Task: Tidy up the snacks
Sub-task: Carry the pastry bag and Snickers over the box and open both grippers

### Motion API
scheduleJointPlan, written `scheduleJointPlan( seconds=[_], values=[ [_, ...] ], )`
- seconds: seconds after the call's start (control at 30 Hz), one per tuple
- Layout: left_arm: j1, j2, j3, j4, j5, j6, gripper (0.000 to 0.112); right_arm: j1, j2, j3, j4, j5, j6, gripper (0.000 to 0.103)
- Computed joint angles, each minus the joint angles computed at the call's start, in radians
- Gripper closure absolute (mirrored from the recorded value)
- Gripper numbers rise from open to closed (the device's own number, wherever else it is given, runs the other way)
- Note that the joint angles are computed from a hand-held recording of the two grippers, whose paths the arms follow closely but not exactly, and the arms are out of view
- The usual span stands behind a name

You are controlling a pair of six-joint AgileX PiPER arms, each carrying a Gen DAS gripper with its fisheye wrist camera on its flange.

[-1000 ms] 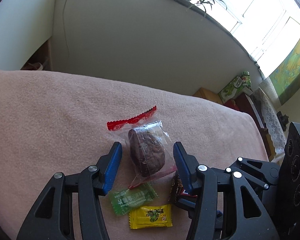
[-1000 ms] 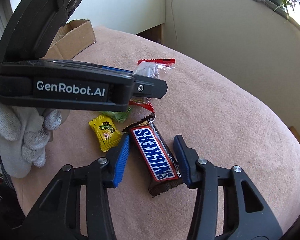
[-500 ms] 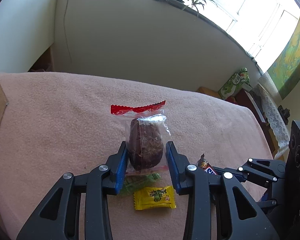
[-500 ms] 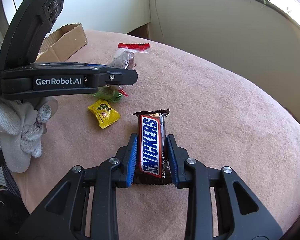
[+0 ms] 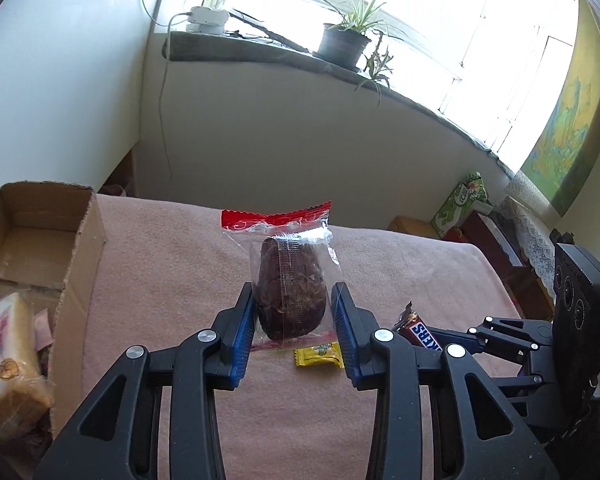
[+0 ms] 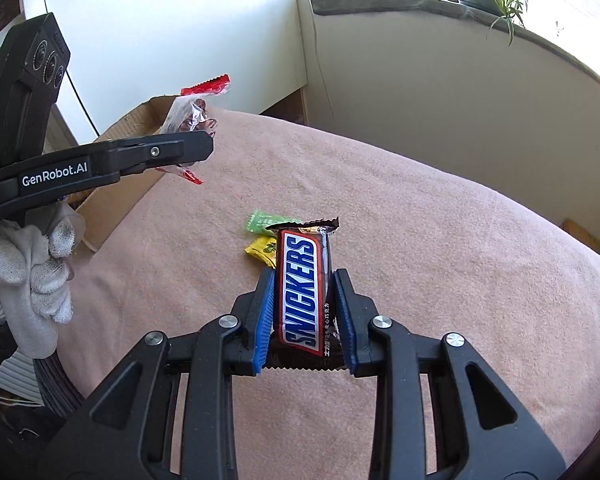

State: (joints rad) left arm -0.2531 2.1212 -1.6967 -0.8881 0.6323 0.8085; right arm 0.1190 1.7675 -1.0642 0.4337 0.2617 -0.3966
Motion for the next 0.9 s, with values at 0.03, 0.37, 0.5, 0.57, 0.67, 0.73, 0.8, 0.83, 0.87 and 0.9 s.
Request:
scheduleJointPlan(
  seconds=[0.03,0.37,0.5,0.57,0.67,0.73,0.8,0.83,0.87,0.9],
  values=[
    [0.015,-0.02,0.023,-0.02,-0.006,0.034,0.076,0.012,0.001,-0.008,-0.012,-0.003,0.023,0.073],
    [0.115,-0.134,0.176,-0.163,-0.021,0.217,0.076,0.135,0.004,-0.123,-0.232,0.039,0.292,0.073],
    [0.173,-0.157,0.214,-0.202,-0.01,0.271,0.076,0.196,0.059,-0.236,-0.35,0.078,0.417,0.073],
    [0.205,-0.161,0.22,-0.215,0.001,0.283,0.076,0.218,0.098,-0.297,-0.376,0.097,0.441,0.073],
    [0.258,-0.159,0.225,-0.228,0.014,0.299,0.076,0.248,0.153,-0.396,-0.4,0.142,0.464,0.073],
    [0.292,-0.151,0.219,-0.228,0.021,0.294,0.076,0.266,0.201,-0.472,-0.393,0.171,0.461,0.073],
    [0.33,-0.14,0.211,-0.229,0.035,0.29,0.076,0.285,0.245,-0.548,-0.395,0.203,0.468,0.073],
    [0.345,-0.134,0.204,-0.223,0.036,0.284,0.076,0.294,0.272,-0.593,-0.395,0.223,0.469,0.073],
    [0.358,-0.127,0.197,-0.214,0.037,0.277,0.076,0.3,0.305,-0.65,-0.386,0.248,0.46,0.073],
    [0.372,-0.121,0.19,-0.204,0.04,0.271,0.076,0.31,0.338,-0.706,-0.386,0.275,0.46,0.073]
  ],
)
